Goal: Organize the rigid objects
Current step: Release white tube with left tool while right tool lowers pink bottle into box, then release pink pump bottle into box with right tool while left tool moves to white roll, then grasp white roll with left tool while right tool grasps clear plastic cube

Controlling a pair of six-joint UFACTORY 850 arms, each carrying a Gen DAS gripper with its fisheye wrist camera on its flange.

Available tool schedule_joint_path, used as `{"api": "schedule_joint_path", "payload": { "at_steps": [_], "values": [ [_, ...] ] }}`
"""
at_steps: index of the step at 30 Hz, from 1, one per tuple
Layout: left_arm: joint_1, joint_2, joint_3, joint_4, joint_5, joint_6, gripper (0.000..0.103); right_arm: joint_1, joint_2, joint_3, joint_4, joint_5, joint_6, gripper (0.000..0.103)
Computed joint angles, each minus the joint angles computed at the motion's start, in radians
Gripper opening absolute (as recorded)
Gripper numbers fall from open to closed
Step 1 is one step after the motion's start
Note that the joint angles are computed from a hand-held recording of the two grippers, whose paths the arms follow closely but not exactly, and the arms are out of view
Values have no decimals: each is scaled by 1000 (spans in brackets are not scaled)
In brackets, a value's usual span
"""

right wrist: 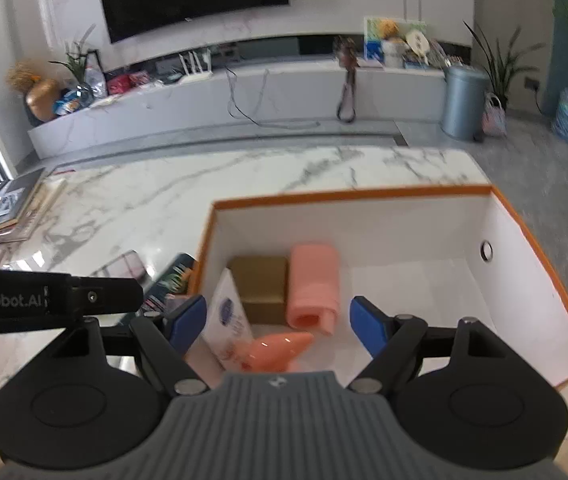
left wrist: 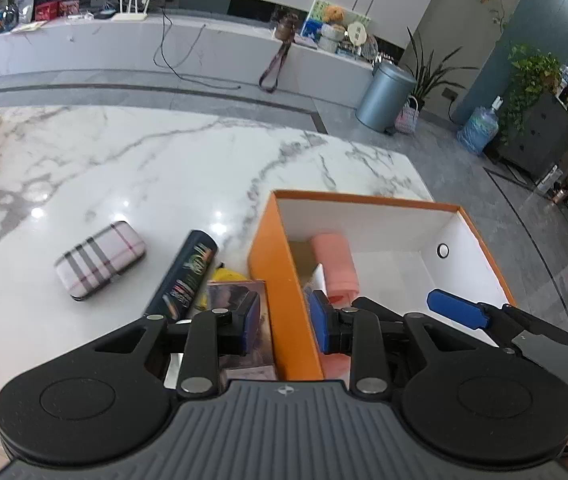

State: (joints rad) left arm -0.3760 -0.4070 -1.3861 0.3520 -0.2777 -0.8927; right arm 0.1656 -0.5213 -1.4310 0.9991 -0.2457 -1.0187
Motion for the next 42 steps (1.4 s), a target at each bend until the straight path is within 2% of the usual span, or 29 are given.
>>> {"api": "schedule_joint_path", "payload": {
  "at_steps": [5, 8, 10, 15, 17, 19, 24, 28, 30, 33, 37, 42],
  "values": [
    [11, 41, 48, 120, 6, -127, 35, 18, 25, 26, 129, 3, -159, 76],
    [26, 65, 81, 132, 14, -147, 35, 29, 35, 35, 151, -10, -214, 66],
    [37, 77, 97, 119, 12, -130, 34, 37, 37, 33, 132, -32, -220, 55],
    [65, 97, 128, 67, 1, -73, 31, 66, 37, 23, 105, -84, -244, 42],
    [77, 96, 134, -16, -6, 17, 31, 82, 33, 14, 46, -103, -216, 37],
    [88, 100, 148, -111, -4, 112, 31, 97, 27, 6, -41, -103, -147, 25],
    [111, 91, 178, -467, 7, 445, 31, 108, 14, -8, -209, -77, 6, 16],
    [110, 64, 174, -680, 2, 662, 32, 103, 3, -25, -244, -84, 59, 16],
    [104, 41, 160, -721, -15, 710, 36, 104, -2, -31, -270, -84, 89, 16],
    [93, 12, 142, -695, -33, 695, 41, 105, -13, -41, -279, -101, 105, 16],
    [77, -16, 122, -574, -54, 601, 41, 105, -21, -45, -249, -114, 73, 16],
    [75, -39, 103, -567, -77, 602, 41, 105, -31, -53, -253, -123, 73, 16]
  ]
}}
